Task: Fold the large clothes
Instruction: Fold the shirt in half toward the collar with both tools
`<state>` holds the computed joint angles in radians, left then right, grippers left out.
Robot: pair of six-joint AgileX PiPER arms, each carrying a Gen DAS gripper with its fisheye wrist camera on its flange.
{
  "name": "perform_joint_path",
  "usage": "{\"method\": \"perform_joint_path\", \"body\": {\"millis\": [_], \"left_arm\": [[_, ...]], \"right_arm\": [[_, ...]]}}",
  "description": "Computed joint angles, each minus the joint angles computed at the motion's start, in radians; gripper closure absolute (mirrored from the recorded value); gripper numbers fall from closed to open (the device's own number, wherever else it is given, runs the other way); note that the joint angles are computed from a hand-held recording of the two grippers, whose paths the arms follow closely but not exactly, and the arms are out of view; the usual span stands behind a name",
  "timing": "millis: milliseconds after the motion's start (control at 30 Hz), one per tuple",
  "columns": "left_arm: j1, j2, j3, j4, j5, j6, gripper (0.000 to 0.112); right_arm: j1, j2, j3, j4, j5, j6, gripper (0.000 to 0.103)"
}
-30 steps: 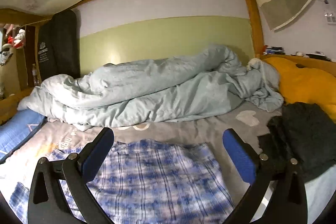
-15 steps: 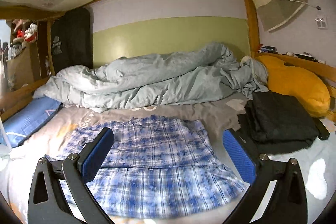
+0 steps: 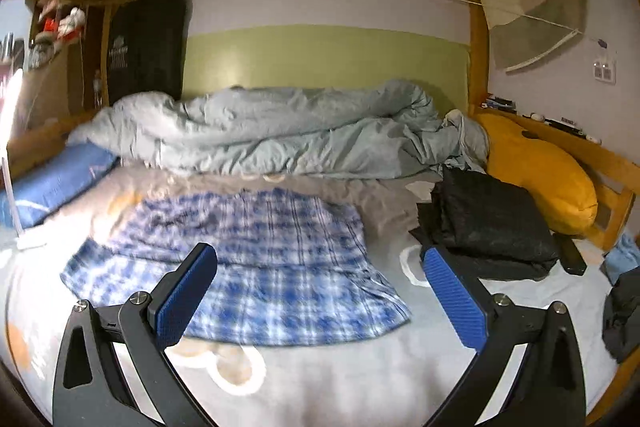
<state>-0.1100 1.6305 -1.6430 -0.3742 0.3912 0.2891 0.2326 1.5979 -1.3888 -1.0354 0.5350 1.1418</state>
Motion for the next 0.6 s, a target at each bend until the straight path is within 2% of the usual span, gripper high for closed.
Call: {"method": "perform_joint_path", "body": {"millis": [67, 133, 267, 400, 533, 600], "left_arm": [[0.028, 0.045, -0.027, -0.060, 0.044, 0.019, 0.009], [0.038, 0.095, -0.057, -0.031, 0.082, -0.035, 0.009], [0.006, 0.141, -0.018, 0.102, 0.027, -0.132, 0.009], [-0.020, 0.182, 0.006, 0.190, -0.013, -0.172, 0.009], [0.005, 0.224, -0.036, 0.048, 0.039, -0.079, 0.009], [0.006, 0.235, -0.040, 0.065, 0.021, -0.090, 0.009]], "right_arm": [[-0.011, -0.005, 0.018, 0.019, -0.013, 0.001, 0.000], [-0.030, -0.013, 0.044, 0.070, -0.062, -0.020, 0.000], [-0.033, 0.009, 0.079, 0.039, -0.093, 0.005, 0.000], [-0.003, 0.086, 0.072, -0.005, -0.051, 0.005, 0.000], [-0.008, 0.138, 0.059, 0.048, -0.080, -0.042, 0.000], [-0.016, 0.150, 0.057, 0.066, -0.103, -0.051, 0.000]]}}
